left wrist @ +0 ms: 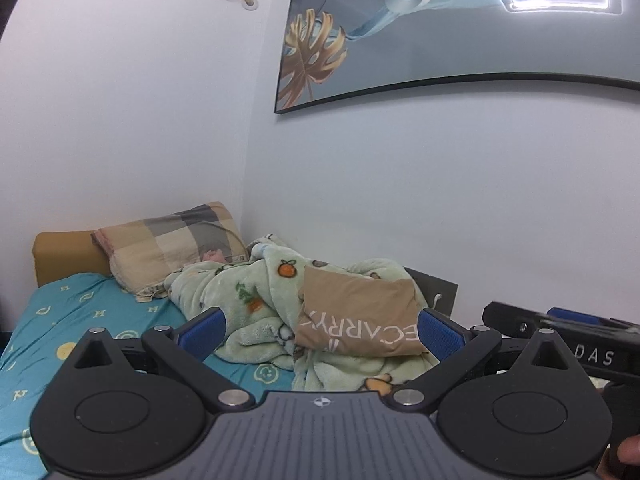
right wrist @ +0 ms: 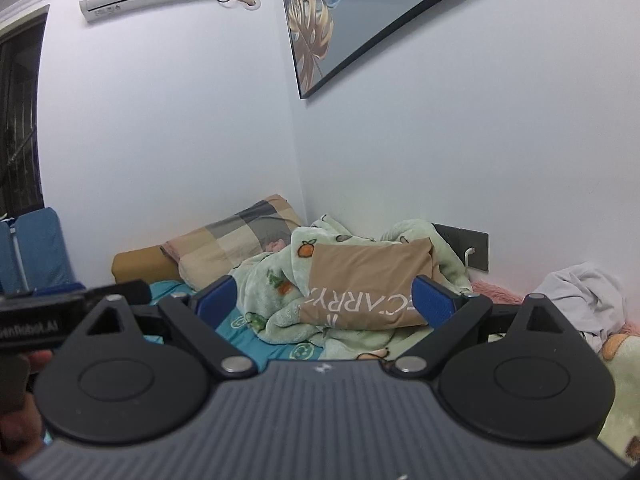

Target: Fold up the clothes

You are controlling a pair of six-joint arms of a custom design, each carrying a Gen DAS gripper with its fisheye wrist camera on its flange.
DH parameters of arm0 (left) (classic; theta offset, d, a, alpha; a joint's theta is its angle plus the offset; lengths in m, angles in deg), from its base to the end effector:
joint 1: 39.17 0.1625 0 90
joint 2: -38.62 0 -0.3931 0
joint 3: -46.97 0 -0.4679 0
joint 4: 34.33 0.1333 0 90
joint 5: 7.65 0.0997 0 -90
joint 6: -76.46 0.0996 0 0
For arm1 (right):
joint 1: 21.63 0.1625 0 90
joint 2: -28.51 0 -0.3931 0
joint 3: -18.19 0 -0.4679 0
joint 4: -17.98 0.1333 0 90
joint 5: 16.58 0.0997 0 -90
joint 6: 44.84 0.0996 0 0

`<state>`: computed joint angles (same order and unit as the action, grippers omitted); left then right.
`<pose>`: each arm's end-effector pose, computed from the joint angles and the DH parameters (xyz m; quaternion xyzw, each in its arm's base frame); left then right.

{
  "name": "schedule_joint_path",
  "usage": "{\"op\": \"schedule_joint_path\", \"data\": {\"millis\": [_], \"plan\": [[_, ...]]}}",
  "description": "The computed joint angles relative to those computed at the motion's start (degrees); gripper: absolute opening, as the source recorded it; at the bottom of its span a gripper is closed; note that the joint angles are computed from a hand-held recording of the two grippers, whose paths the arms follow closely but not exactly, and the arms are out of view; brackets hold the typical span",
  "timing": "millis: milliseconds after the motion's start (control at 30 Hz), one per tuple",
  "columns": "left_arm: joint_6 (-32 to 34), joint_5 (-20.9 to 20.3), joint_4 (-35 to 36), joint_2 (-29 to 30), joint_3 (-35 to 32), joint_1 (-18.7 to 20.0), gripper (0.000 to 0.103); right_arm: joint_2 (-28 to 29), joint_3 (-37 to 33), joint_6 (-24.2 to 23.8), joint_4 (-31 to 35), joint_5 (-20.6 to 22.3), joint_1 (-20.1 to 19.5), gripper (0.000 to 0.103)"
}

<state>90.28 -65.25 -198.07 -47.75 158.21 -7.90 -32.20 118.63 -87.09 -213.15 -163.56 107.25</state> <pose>-0.3974 -0.4597 0.3778 0.4242 0.7731 -0.4641 0.0830 0.4064 -0.4247 0.3147 0.0816 -0.6629 0.6710 0.3220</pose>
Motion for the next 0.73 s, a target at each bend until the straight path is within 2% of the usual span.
{"op": "schedule_joint_path", "data": {"millis": [167, 433, 733], "plan": [[-0.5, 0.8, 0.1, -1.3, 1.1, -0.8, 0.103, 0.8, -0.5, -1.9, -1.4, -0.1, 0.4, 0.096], [-0.5, 1.1, 0.1, -1.4, 1.2, -0.9, 0.103, 0.9, -0.2, -1.2, -1.1, -0.6, 0.2, 0.096], [-0.8, 1.7, -1.0, -2.0, 1.6, -1.0, 0.103, 1.7, -0.8, -2.7, -2.4, -1.1, 0.6, 0.096]]}}
